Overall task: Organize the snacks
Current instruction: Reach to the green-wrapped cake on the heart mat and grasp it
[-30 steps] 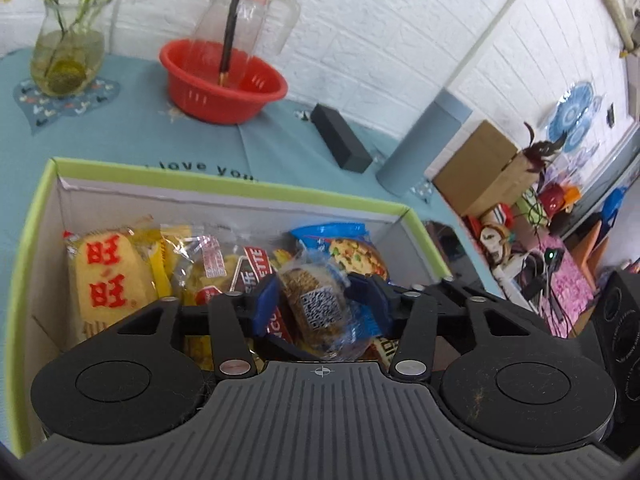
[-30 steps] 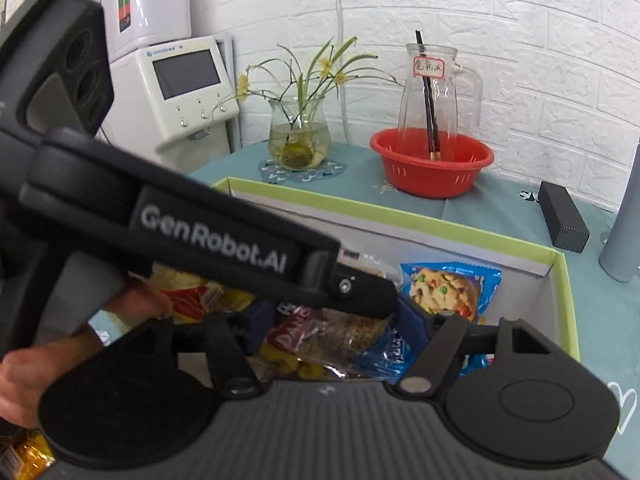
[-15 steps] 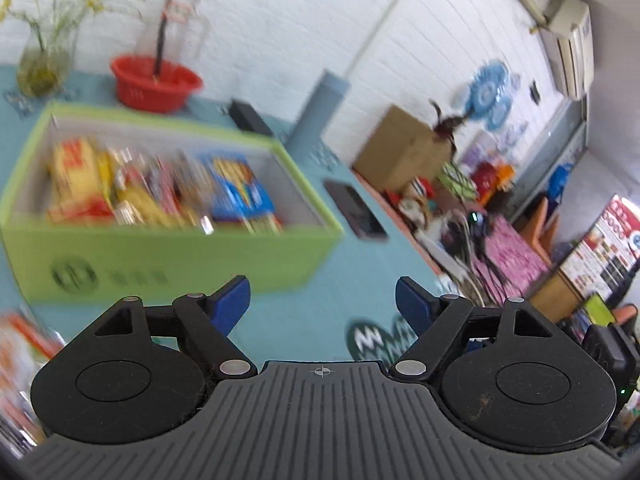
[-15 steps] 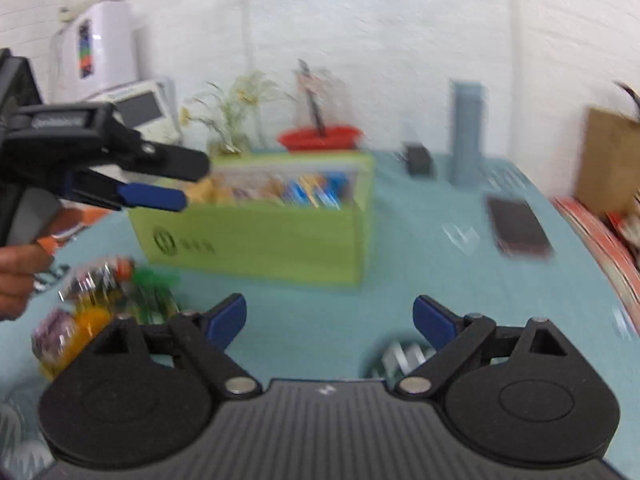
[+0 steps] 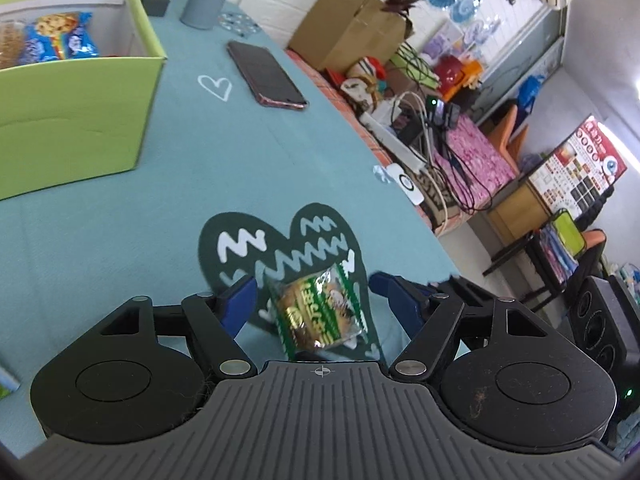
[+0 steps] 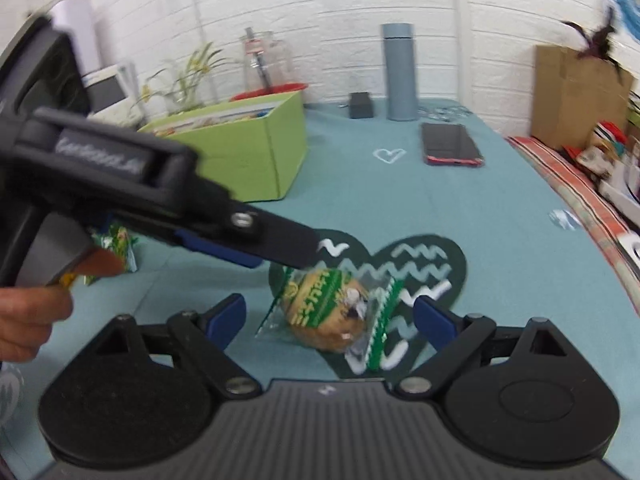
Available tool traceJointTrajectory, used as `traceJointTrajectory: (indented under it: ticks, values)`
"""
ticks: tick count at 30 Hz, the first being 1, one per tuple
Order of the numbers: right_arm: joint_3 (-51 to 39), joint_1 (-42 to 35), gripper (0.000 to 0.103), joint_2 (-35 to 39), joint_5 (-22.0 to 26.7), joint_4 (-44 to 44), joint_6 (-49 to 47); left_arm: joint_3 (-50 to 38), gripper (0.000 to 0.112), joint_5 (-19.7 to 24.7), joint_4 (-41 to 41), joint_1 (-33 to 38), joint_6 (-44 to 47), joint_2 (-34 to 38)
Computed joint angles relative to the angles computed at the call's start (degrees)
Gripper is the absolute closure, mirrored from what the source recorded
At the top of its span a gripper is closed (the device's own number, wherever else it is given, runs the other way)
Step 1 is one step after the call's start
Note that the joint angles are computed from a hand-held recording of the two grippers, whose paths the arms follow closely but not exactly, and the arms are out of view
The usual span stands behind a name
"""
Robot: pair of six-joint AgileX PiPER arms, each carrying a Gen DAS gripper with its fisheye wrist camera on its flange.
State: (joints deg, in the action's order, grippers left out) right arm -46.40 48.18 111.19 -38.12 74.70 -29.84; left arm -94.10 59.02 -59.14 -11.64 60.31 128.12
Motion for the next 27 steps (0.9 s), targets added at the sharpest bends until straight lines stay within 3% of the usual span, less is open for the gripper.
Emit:
traceJointTrajectory:
  ticks: [4, 8, 9, 15, 17, 22, 24, 27]
  values:
    - [-0.6, -5.6, 0.009, 0.3, 4.6, -12.2, -4.0, -2.2, 0.058, -0.1, 0.3, 0.1, -2.4, 0.8]
    - [-4.9, -11.1, 0.009, 1.8, 15.3, -13.3, -10.0, 1.6, 0.055, -3.0, -0.6, 2.5, -0.2, -1.8]
    - [-5.3, -11.0, 0.008, 2.2, 15.9, -11.6, -10.6, 2.7, 0.053, -3.2, -1.0, 3.4, 0.5, -2.4]
    - [-2.4, -3.3, 0.008, 0.4, 11.1, -7.5, 1.2, 7.9, 0.052, -1.8, -4.0, 8.0, 4.0, -3.3]
    - [-4.2, 1.9, 0.008, 1.4, 7.0, 2.0, -1.1, 9.3, 0.052, -0.5, -4.1, 9.2, 4.5, -3.2]
    - [-11.3, 12.1, 0.008, 5.9, -2.1, 15.8, -1.6, 14.4, 0.052, 1.2, -5.7, 12.8, 8.4, -4.8]
    - [-16.1, 14.3, 0.008, 7.9, -4.0, 22.1, -5.9, 16.4, 0.052, 1.6, -6.6, 14.4, 10.4, -5.9]
    - [-20.6, 16.2, 0.009, 10.3, -3.6, 22.2, -9.5, 18.2, 0.051, 3.0, -7.0, 16.7, 13.0, -7.2]
